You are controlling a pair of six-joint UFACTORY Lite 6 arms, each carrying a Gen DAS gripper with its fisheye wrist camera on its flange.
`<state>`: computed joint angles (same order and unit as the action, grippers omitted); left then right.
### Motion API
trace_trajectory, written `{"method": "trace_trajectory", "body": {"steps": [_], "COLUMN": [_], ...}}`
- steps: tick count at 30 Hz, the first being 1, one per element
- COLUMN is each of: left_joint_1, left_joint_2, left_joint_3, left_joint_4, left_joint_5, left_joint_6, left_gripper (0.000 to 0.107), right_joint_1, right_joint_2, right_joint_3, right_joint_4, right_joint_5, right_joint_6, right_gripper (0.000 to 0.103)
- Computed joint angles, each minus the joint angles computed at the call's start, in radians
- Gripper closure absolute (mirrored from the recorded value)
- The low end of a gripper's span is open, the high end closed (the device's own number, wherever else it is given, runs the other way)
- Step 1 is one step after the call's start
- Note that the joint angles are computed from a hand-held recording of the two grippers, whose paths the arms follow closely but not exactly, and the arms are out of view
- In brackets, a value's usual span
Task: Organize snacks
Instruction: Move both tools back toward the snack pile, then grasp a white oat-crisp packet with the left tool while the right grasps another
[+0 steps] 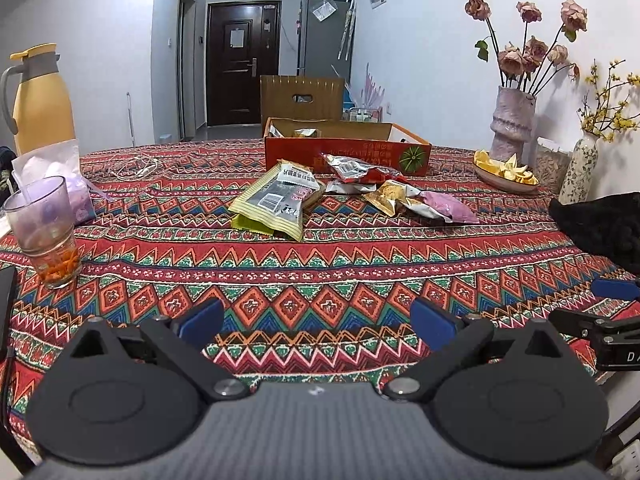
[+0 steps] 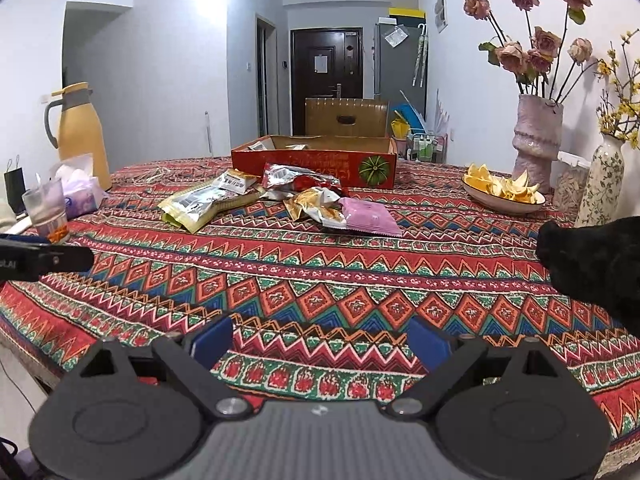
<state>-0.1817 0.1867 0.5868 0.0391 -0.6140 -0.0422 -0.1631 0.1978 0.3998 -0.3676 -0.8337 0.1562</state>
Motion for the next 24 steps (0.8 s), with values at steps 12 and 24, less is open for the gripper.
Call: {"method": "trace_trajectory", "body": {"steps": [12, 24], "left_joint_1": [0.028, 0.051], "left_joint_2": [0.204, 0.691], "left_joint_3": [0.282, 1.081], "left_joint_4": [0.062, 0.324], "left_joint_5": [0.108, 0.405], "left_joint_6": [-0.035, -0.259], "left_gripper": [0.006, 0.021], "right_joint_1": [0.014, 0.057], "right_joint_2": [0.174, 0.579], "right_joint_3": [0.274, 0.999], "right_joint_4": [-0.085, -0.447], "right_joint_5": [0.112, 0.385], "right_joint_6": [0.096, 0.467], "right_gripper": [0.014, 0.033]}}
